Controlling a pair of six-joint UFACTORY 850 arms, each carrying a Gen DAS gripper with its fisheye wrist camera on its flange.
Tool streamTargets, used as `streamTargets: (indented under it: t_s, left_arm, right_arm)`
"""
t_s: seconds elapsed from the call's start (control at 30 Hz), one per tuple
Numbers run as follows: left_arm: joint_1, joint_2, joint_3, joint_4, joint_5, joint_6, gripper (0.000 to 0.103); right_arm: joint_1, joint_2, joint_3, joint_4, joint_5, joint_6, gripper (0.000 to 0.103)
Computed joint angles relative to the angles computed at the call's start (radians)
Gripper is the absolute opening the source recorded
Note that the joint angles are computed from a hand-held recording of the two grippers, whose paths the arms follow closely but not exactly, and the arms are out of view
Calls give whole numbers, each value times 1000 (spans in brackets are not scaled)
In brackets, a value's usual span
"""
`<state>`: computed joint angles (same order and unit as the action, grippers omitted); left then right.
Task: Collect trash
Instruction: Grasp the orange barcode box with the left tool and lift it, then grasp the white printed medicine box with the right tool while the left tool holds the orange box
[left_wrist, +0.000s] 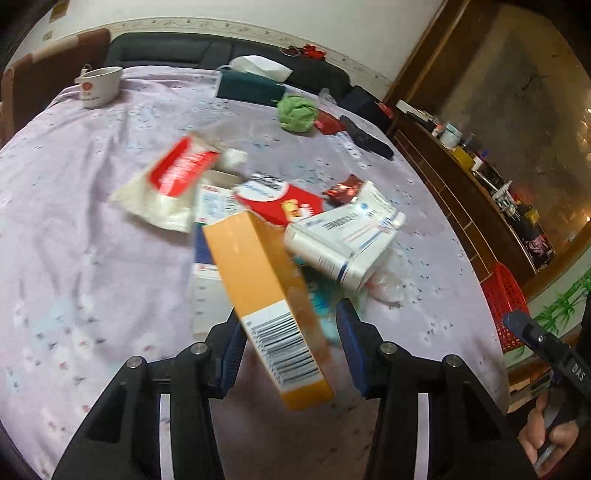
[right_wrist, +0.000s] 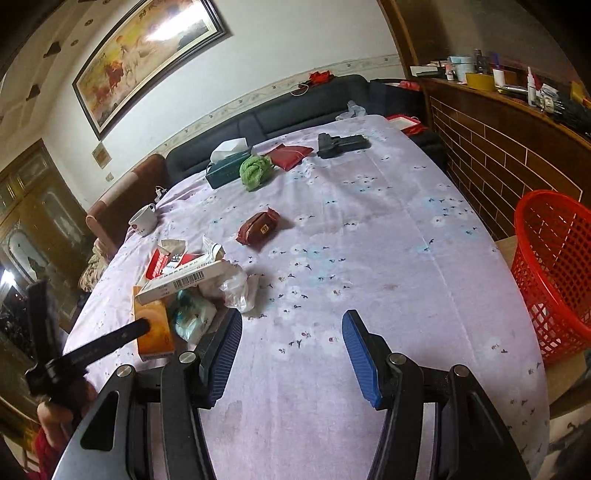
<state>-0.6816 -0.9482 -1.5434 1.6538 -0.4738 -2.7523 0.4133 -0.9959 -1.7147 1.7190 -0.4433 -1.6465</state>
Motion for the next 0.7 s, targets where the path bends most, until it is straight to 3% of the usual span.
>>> streamTargets:
  t_s: [0.07,0.27,0.4,0.5,0.6,0.7]
  left_arm:
    - [1,-29,-45,-76,-10,89,26]
    - [-12,-16,-17,-58,-37,67,23]
    - [-30,36,69,23,-45,-26,22]
    - [-43,69,128,57,-65,-79,22]
    - [-50,87,165,59,-91,-101,22]
    - [-49,96,190,98,-88,-156,22]
  right_arm:
    - [1,5,6,2,8,-2,61]
    - [0,4,-3,-47,-32,65,61]
    - [5,-32,-69,-170,-97,215,61]
    - [13,-76,-150,-264,-140,337,61]
    - [31,-135,-265,-358,-119,470,62]
    - [55,-226,-437,-534,-103,652,72]
